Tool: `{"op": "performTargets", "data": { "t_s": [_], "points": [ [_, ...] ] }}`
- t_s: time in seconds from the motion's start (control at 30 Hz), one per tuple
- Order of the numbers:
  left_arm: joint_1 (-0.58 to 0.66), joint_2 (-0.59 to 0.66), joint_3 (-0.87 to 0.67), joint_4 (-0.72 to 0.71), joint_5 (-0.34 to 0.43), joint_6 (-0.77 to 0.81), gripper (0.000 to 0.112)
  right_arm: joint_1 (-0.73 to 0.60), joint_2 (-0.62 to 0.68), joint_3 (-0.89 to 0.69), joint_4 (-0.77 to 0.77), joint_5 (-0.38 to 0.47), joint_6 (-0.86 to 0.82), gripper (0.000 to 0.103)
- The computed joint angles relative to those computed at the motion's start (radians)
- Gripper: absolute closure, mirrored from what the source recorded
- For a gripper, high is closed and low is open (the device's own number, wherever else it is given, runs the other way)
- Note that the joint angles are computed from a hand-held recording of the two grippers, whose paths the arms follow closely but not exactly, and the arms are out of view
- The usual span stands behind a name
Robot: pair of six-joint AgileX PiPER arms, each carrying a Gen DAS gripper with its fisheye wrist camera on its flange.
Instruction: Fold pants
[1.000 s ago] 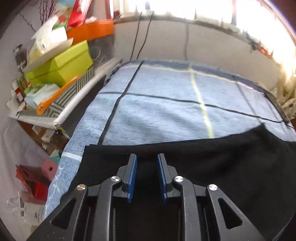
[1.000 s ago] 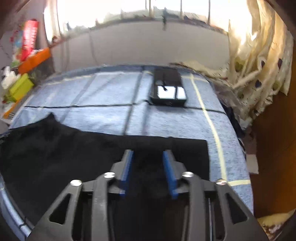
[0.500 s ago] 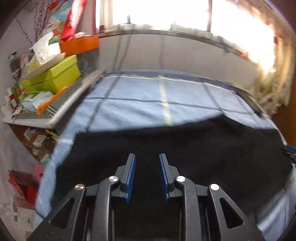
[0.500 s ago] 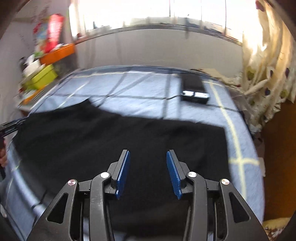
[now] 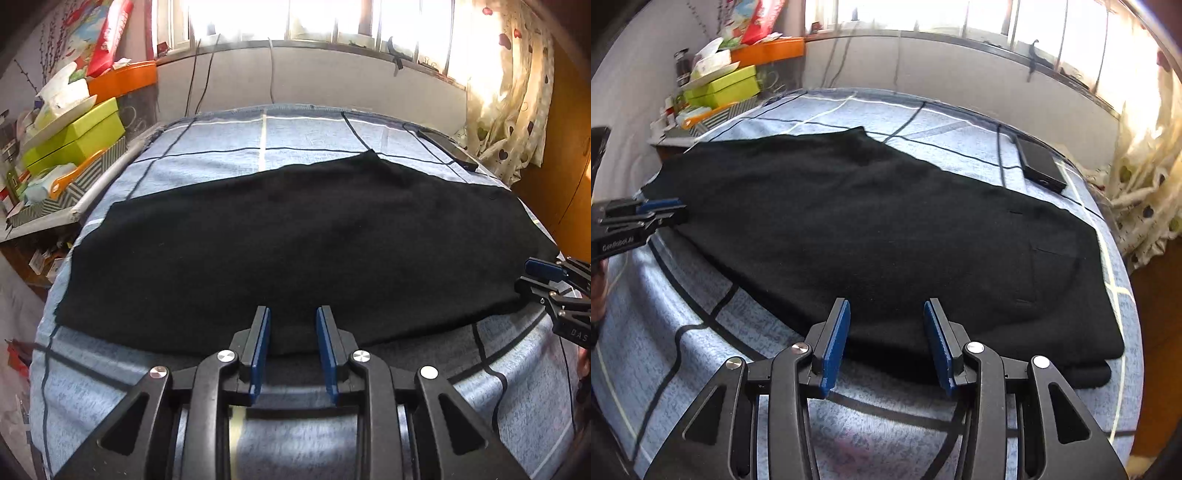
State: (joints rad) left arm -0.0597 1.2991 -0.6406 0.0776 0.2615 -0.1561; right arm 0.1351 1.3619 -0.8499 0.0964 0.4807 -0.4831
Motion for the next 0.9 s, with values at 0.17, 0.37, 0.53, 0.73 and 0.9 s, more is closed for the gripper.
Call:
{"op": "performTargets", "data": {
  "t_s": [0.17, 0.37, 0.53, 0.73, 0.9],
  "points": [
    [0.006, -0.131, 0.095, -0.003, 0.013, -0.039, 0.084, -0.011, -0.111, 0.079, 0.109, 0.014, -0.052, 0.06],
    [0.075, -0.201, 0.158, -0.179, 0.03, 0.126, 0.084, 0.021, -0.176, 0.147, 0.17, 0.037, -0.084, 0.06],
    [0.117, -0.2, 0.169, -0.235, 0.021, 0.183, 0.084, 0.038, -0.169, 0.152, 0.163, 0.034, -0.075, 0.06],
    [0.14, -0.193, 0.165, -0.293, 0.012, 0.25, 0.084, 0.046, -0.159, 0.145, 0.157, 0.026, -0.061, 0.06],
    [0.204, -0.18, 0.154, -0.383, 0.01, 0.357, 0.084, 0.047, -0.155, 0.133, 0.157, 0.025, -0.062, 0.06]
  ]
}}
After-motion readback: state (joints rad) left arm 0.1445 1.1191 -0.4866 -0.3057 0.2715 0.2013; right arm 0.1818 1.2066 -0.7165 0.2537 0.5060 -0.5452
